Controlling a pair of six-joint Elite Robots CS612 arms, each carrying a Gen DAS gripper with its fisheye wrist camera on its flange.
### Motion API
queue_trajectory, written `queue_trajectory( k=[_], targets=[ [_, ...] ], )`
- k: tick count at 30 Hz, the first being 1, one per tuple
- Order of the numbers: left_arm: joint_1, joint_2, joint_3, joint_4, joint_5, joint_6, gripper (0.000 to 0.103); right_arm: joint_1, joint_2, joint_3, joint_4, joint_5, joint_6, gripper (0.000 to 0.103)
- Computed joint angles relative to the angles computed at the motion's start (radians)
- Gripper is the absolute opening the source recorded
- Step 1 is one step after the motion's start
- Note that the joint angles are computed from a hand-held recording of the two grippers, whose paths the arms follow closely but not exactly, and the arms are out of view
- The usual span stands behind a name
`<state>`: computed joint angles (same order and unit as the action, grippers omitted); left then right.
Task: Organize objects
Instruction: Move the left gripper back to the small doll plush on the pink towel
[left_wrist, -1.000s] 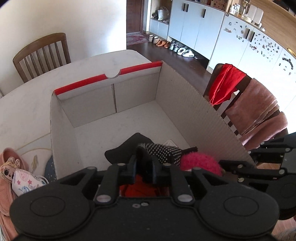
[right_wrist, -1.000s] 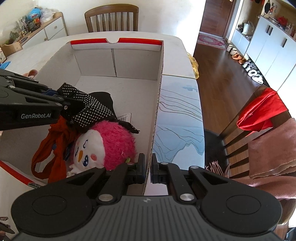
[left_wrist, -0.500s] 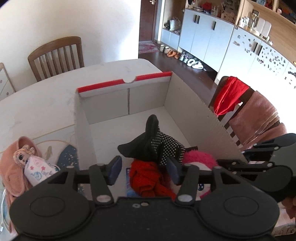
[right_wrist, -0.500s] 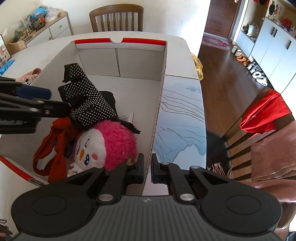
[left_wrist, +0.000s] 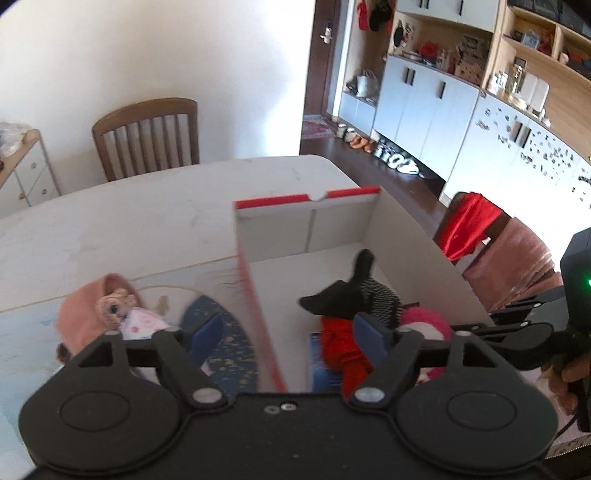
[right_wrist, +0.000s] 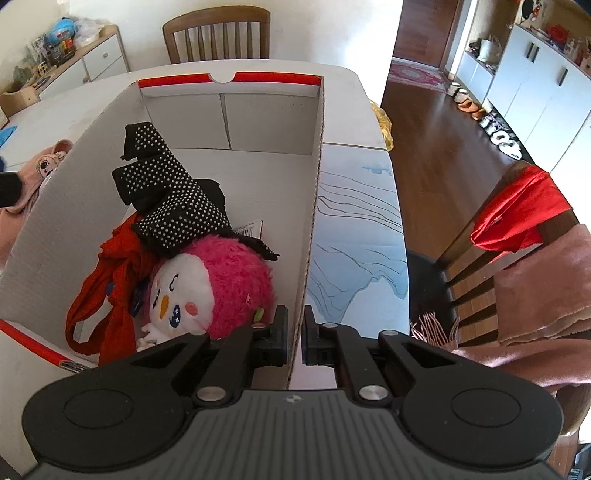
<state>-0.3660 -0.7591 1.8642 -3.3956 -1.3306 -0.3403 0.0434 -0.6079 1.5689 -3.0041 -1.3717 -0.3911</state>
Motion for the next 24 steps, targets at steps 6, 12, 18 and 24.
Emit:
queue_trajectory(
  k=[6,12,18,24],
  targets=[
    [0.019,-0.007,0.033,-0.054,0.049,0.008,0.099,0.004,-0.001,0.000,-0.007,-0.015,0.024,0.006],
    [0.048,0.001,0.034,-0.083,0.069,0.001,0.102,0.010,-0.001,-0.004,-0.009,-0.034,0.047,0.006],
    [0.083,0.024,-0.003,-0.032,0.119,-0.013,0.102,0.014,-0.001,-0.004,-0.012,-0.051,0.065,0.006],
    [0.123,0.062,-0.059,0.062,0.124,-0.039,0.102,0.018,-0.002,-0.004,-0.016,-0.066,0.075,0.006]
  ],
)
